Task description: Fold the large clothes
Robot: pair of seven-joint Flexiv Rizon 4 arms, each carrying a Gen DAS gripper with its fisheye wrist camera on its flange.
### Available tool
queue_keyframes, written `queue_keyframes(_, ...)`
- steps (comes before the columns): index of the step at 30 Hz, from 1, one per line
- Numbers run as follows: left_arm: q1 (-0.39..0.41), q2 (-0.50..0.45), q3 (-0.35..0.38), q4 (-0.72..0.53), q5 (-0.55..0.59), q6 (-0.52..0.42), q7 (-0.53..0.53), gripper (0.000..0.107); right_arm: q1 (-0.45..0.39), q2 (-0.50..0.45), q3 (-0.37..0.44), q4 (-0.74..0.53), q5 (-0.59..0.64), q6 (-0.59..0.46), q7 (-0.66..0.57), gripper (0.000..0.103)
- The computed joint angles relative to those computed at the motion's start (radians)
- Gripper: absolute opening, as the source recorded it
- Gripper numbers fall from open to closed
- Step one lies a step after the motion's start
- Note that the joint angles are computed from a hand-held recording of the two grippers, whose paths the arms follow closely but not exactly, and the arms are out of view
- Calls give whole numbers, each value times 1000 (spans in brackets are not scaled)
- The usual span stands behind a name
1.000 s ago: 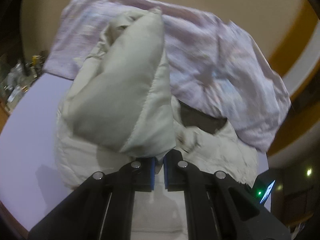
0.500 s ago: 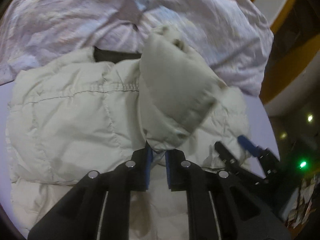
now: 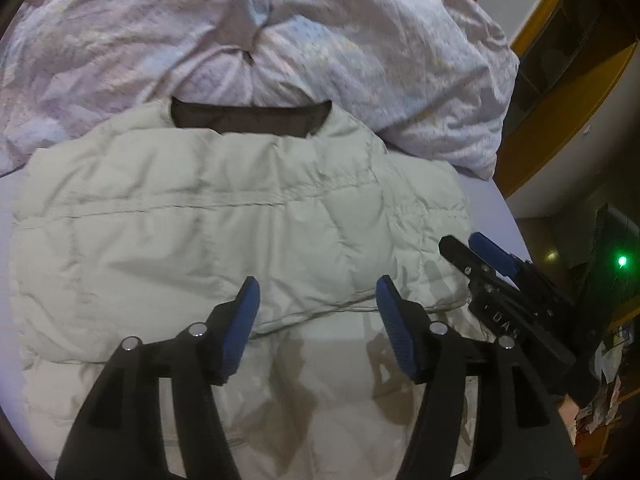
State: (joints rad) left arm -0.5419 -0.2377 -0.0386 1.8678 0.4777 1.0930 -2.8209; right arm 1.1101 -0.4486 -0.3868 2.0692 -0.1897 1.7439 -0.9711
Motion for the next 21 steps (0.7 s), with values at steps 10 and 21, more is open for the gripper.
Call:
queue_keyframes(10, 50, 109, -11, 88, 63, -107, -74, 62, -131, -69, 225, -133, -63, 6, -30, 28)
queue_keyframes(21, 117, 136, -40, 162, 55, -77, -68, 62, -183, -162, 278, -238, -176, -230, 42, 22)
